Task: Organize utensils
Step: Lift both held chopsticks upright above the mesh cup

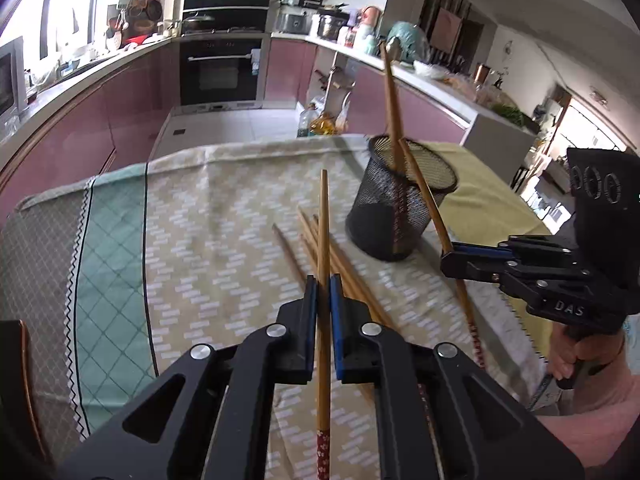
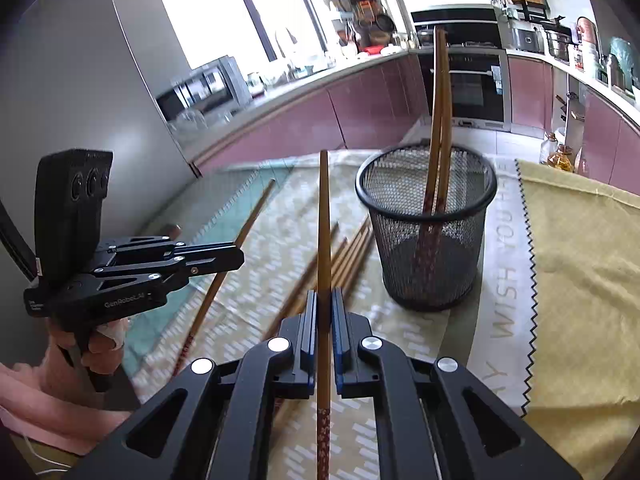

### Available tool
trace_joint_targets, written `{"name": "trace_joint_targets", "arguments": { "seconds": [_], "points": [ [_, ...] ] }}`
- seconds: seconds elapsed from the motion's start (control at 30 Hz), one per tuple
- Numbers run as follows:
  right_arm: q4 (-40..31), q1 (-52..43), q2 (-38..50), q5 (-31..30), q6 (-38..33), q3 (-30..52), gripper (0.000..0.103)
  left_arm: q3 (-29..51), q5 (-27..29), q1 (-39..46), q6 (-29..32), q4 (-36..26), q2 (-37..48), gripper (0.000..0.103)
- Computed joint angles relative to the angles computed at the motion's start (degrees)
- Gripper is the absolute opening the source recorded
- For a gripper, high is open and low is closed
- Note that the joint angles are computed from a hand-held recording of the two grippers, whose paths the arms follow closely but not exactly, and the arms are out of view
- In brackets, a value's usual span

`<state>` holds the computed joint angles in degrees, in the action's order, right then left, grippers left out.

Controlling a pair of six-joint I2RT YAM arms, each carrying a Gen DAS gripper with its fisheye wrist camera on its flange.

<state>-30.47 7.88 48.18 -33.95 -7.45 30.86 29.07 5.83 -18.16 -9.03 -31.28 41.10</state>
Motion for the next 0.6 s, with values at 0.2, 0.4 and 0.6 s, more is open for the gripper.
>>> {"name": "trace_joint_targets", "arguments": {
  "seconds": [0.2, 0.4, 0.6],
  "points": [
    [-4.25, -7.43, -2.64, -6.9, -2.73, 2.76, 0.006, 3.87, 5.41, 2.89, 1.57, -5.22, -5.68, 0.007],
    [-6.44, -13.76, -2.47, -11.89, -5.46, 5.93, 0.006, 7.99, 8.69, 5.34, 2.25, -8.5, -9.04, 0.007],
    [-6.76, -18.05, -0.2, -15.17, -6.98, 9.63, 0.006, 11.38, 11.08, 7.33, 1.16, -6.74, -7.77, 0.007]
  ]
}}
